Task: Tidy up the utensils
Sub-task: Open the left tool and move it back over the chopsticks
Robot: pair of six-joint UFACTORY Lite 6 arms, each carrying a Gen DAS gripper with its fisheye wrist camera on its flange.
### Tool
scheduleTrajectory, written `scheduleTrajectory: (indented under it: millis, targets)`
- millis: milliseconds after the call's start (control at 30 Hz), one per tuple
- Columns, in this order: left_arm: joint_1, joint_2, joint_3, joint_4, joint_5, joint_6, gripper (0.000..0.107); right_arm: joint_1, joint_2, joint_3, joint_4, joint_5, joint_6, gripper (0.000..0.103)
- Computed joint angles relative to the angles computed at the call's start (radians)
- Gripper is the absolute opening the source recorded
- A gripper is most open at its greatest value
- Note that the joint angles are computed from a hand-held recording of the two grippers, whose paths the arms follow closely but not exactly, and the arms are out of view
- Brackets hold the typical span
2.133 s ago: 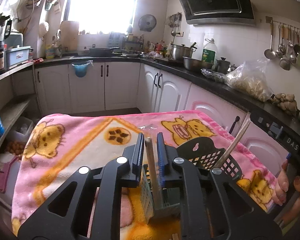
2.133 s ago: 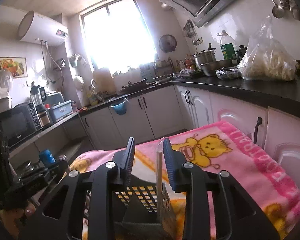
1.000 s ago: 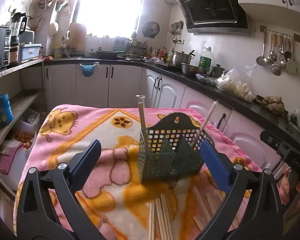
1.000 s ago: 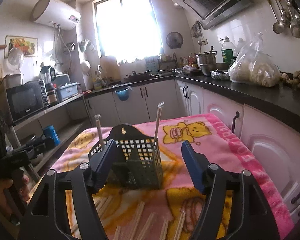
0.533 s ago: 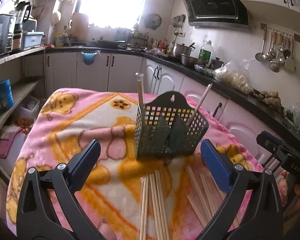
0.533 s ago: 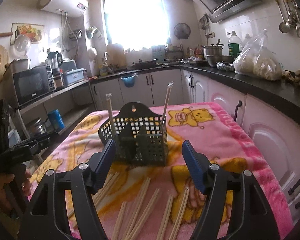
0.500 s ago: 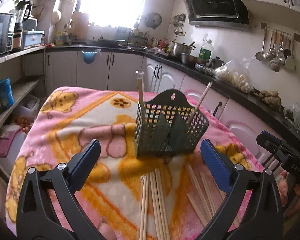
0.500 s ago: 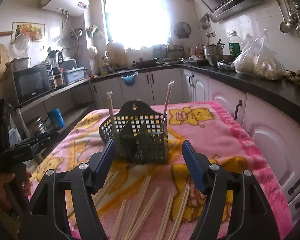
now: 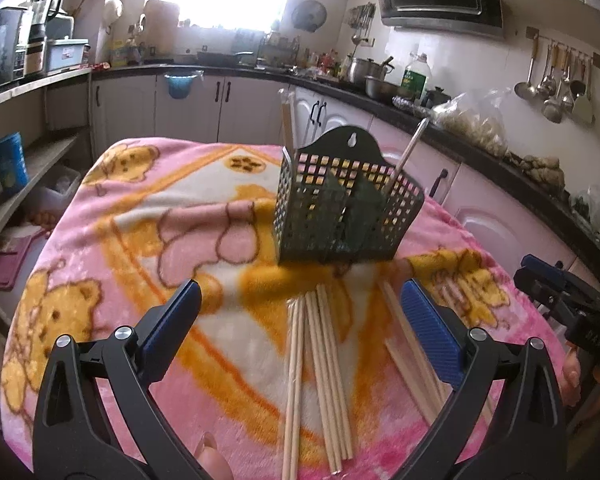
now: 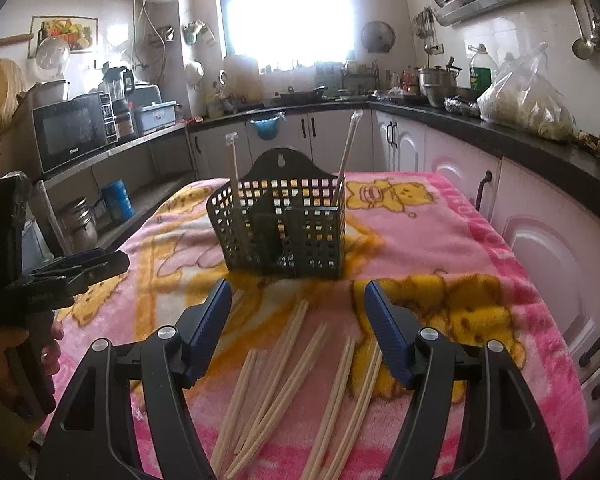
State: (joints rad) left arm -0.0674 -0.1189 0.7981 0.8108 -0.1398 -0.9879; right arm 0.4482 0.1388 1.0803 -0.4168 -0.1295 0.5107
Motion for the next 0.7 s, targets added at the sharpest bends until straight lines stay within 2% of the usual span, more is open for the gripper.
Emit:
scheduleTrajectory:
  millis: [400, 700]
  targets:
    - [0.026, 0.055, -0.055, 0.102, -0.026, -0.084, 0.091, 0.008, 0.041, -0.027, -0.173, -0.002, 0.165, 0.066]
    - [0.018, 0.145, -0.049, 0.109, -0.015, -0.064, 0.091, 0.011, 0.122, 0.007, -0.490, 0.012, 0.482, 0.063]
